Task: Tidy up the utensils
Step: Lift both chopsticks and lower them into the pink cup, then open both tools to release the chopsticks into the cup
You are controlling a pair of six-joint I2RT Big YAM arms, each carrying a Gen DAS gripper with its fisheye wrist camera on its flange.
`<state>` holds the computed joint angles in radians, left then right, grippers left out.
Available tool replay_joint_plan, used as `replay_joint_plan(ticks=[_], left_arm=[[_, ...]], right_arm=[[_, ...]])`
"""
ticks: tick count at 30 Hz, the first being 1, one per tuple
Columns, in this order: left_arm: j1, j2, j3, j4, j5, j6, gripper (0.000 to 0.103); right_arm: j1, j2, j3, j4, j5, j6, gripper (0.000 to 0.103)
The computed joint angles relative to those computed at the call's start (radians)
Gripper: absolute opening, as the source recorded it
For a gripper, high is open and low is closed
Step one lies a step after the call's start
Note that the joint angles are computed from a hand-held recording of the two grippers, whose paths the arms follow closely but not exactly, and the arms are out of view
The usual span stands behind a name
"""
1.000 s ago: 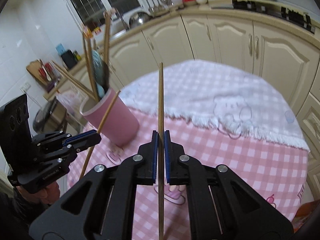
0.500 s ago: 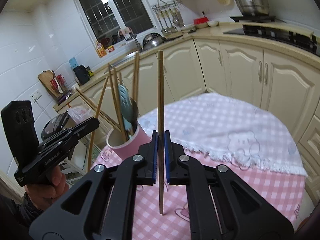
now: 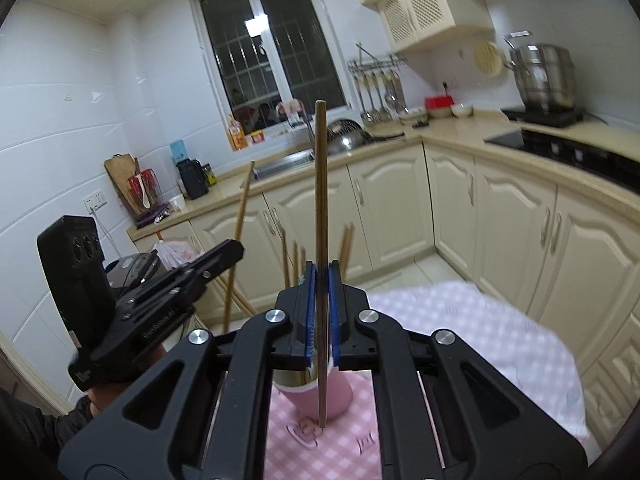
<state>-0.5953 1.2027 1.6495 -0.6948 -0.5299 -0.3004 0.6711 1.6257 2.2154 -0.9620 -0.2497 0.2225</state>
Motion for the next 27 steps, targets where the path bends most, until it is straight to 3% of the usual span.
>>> replay_joint_plan(ticks=[8, 14, 27], left_arm=[[0.036, 0.03, 0.042, 0.092, 0.011, 0.028, 0.004], [0.055, 0.04, 0.038, 0.135, 0.025, 0.028, 0.004], [0.075, 0.042, -0.025, 0.172, 0.04, -0.001, 0.004]], right_arm=[[0.02, 0.14, 0.262, -0.082, -0.002, -0.027, 0.006], [0.031, 0.218, 0.392, -0.139, -0.006, -0.044, 0.006], [0.039, 0.328, 0.545, -0.225, -0.009, -0.046, 0.006]])
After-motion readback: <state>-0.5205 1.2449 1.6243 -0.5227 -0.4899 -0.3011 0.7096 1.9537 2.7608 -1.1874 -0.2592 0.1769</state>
